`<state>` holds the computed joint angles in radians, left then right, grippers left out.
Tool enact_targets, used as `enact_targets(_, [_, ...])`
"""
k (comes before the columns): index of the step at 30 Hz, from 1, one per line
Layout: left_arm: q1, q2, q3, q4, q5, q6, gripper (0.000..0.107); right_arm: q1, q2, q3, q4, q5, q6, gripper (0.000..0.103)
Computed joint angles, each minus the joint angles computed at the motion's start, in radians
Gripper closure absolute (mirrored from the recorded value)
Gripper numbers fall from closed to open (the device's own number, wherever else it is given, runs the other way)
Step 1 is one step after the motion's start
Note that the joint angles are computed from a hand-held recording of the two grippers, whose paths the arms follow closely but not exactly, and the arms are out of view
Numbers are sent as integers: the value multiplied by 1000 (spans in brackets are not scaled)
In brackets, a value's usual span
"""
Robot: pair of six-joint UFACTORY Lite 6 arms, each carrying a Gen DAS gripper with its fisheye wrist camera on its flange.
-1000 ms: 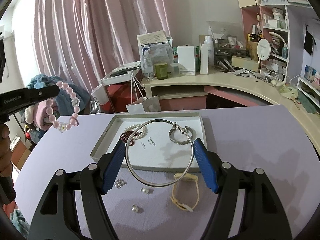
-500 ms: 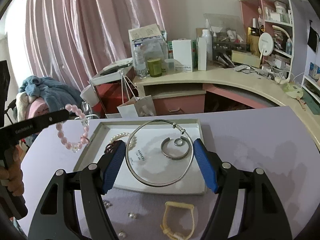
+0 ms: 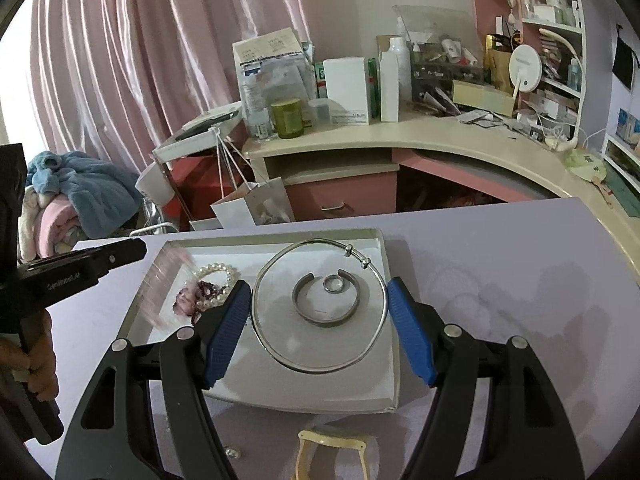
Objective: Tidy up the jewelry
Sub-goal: 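Carry the hoop bangle and pink bracelet with both tools over the grey tray, then open the left tool to drop the pink bracelet while the right tool releases the bangle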
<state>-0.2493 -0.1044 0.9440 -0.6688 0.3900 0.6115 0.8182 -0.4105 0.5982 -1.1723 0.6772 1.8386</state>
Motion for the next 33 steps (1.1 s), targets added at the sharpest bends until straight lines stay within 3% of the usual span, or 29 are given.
enact_targets(8, [83, -60, -34, -47, 26, 26, 78, -7, 16, 15, -4, -8, -10, 32])
enact_targets(18, [221, -147, -52, -98, 68, 73, 62, -63, 151, 103, -15, -84, -52, 32])
enact_targets(28, [285, -157, -65, -134, 92, 121, 61, -176, 442, 269, 41, -179, -168, 32])
enact_targets(31, [288, -156, -67, -139, 90, 126, 61, -183, 437, 279, 29, -177, -170, 31])
enact_targets(33, [289, -154, -66, -144, 91, 132, 61, -170, 384, 246, -6, -165, -127, 22])
